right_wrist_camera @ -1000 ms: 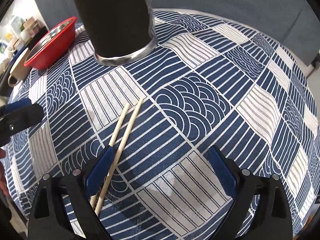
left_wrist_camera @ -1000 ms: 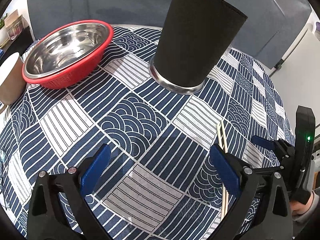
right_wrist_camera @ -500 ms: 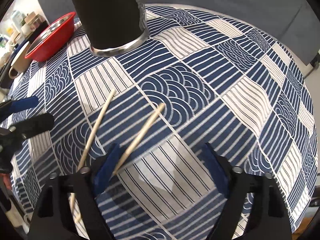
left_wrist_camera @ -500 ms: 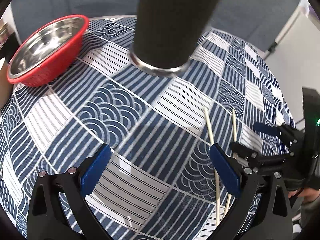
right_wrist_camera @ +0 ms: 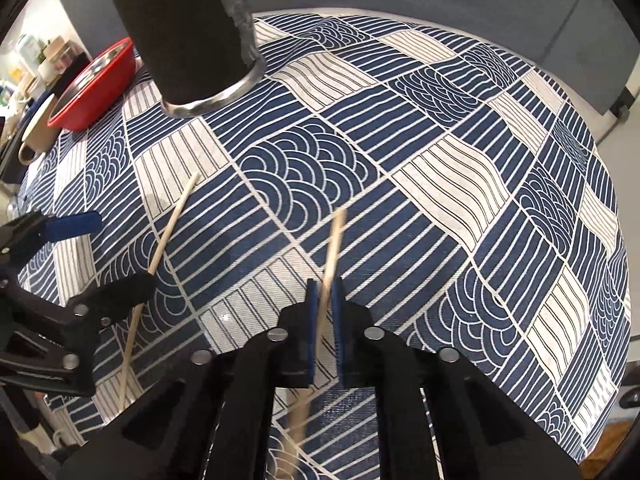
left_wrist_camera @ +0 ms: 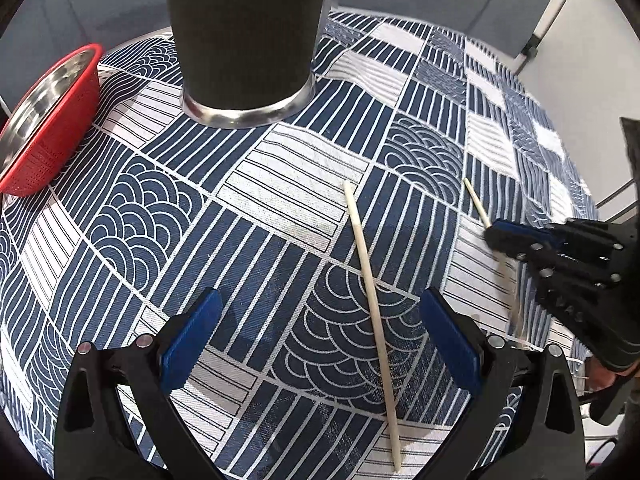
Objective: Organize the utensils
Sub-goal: 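Close the right gripper on a wooden stick while the left gripper closes on another, then lift the right tool's stick over the black cup while the left tool carries its stick there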
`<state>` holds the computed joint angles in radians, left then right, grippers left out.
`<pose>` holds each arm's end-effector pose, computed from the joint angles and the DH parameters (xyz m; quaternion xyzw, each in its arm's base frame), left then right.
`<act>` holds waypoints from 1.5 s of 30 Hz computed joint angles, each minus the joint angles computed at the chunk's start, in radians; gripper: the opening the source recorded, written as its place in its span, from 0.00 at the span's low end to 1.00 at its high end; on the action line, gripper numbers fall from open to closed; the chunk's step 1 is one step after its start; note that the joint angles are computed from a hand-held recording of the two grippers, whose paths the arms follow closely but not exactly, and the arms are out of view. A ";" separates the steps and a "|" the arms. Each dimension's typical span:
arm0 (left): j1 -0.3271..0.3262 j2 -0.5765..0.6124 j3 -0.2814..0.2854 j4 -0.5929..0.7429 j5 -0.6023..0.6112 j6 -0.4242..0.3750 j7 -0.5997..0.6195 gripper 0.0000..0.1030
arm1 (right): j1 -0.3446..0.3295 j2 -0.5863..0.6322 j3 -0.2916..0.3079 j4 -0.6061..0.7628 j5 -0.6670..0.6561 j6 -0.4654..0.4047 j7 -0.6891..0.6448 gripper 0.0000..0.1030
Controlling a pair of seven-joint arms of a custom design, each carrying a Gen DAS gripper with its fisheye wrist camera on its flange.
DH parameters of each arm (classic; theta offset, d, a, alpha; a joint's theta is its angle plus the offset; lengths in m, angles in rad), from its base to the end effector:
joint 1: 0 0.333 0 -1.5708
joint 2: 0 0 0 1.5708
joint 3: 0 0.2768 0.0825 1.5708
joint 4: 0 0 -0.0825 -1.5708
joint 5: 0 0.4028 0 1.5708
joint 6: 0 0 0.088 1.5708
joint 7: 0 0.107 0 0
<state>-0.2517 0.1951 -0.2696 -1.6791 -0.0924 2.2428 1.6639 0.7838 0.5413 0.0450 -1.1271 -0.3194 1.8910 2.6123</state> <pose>0.5793 -0.3231 0.4835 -0.4764 0.8568 -0.1920 0.0453 0.5178 0.5181 0.4891 -0.6395 0.7470 -0.1265 0.1301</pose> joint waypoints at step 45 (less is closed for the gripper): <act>0.028 0.018 0.050 0.191 0.212 -0.085 -0.138 0.05 | -0.130 -0.271 0.045 -0.270 -0.084 0.173 0.119 0.04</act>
